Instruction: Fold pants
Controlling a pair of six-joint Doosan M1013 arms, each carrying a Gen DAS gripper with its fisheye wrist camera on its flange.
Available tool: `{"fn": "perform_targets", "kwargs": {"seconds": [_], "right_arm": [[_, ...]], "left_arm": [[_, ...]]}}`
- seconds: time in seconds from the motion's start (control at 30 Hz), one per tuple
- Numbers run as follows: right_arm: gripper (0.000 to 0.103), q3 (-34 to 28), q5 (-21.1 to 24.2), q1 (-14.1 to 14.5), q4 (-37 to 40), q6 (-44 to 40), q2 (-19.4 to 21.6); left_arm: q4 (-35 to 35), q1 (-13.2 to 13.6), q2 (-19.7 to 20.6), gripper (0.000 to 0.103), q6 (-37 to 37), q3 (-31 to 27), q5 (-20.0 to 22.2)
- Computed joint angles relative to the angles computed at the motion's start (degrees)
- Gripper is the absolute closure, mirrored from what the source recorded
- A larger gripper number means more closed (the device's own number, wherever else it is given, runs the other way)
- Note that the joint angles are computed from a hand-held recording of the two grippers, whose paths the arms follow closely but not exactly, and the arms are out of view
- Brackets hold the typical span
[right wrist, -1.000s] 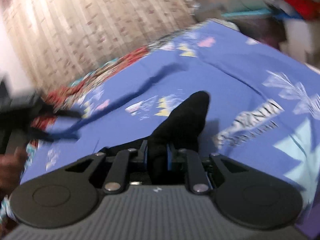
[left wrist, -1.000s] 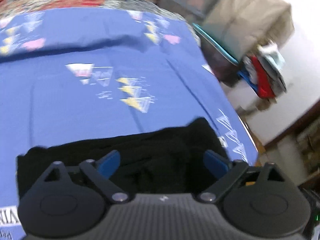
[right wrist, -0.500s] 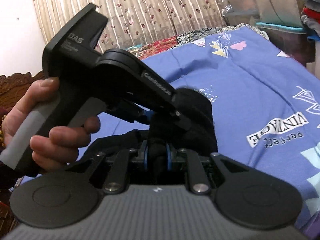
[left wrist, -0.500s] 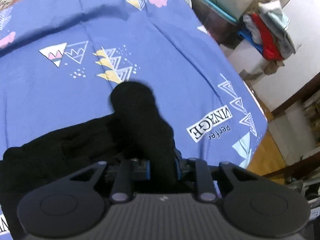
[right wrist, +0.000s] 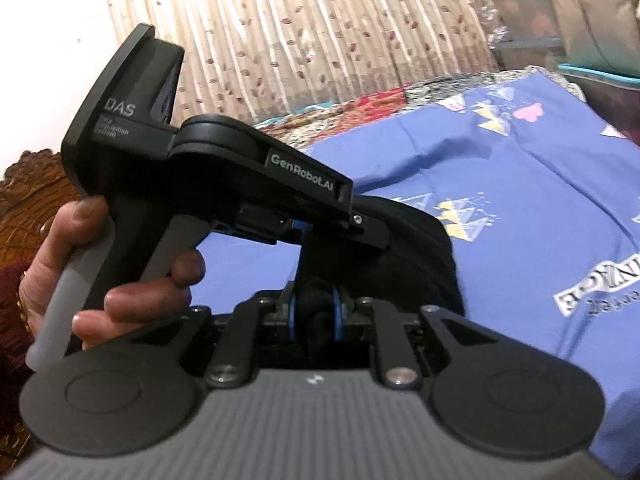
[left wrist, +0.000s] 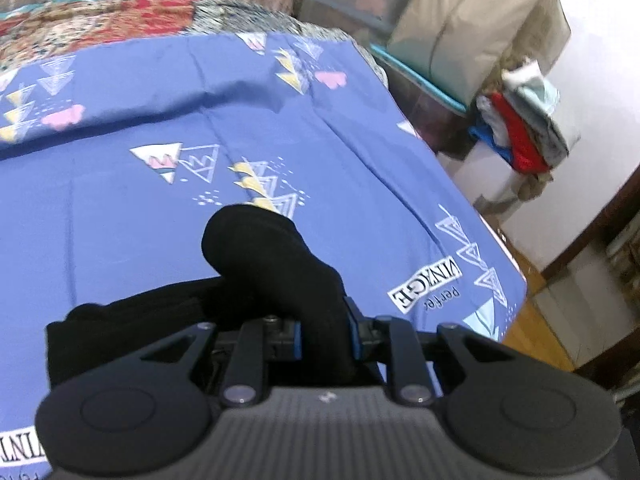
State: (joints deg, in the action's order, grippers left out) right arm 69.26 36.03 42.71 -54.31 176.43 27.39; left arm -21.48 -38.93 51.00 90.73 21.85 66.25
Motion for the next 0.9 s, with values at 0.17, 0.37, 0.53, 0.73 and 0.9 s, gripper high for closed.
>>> {"fn": "perform_targets", "kwargs": {"seconds": [0.17, 0.37, 0.53, 0.73, 0.9], "right_arm": [[0.083, -3.26, -2.33, -0.07, 5.16, -7.13, 1.93], [0.083, -7.97, -4.02, -0.16, 14.8, -19.39, 4.67], [0.083, -11.63, -4.26, -0.85, 28.62, -32.9, 7.48], [0.083, -15.63, 2.66, -2.14, 46.5, -44.21, 11.37], [0.083, -16.38, 4.06, -1.77, 45.31, -45.29, 11.29]], "left_arm": [[-2.52, 2.02, -4.74, 0.084, 0.2, 9.34, -5.97], [-5.96, 4.63, -9.28, 0.084, 0.51, 18.89, -11.85], [-7.69, 6.69, -12.23, 0.084, 0.46, 26.44, -15.8], [-6.18, 8.1, -11.81, 0.081, -6.02, 31.03, -14.29], [-8.23, 8.36, -12.21, 0.071, -6.43, 32.86, -16.83]]}}
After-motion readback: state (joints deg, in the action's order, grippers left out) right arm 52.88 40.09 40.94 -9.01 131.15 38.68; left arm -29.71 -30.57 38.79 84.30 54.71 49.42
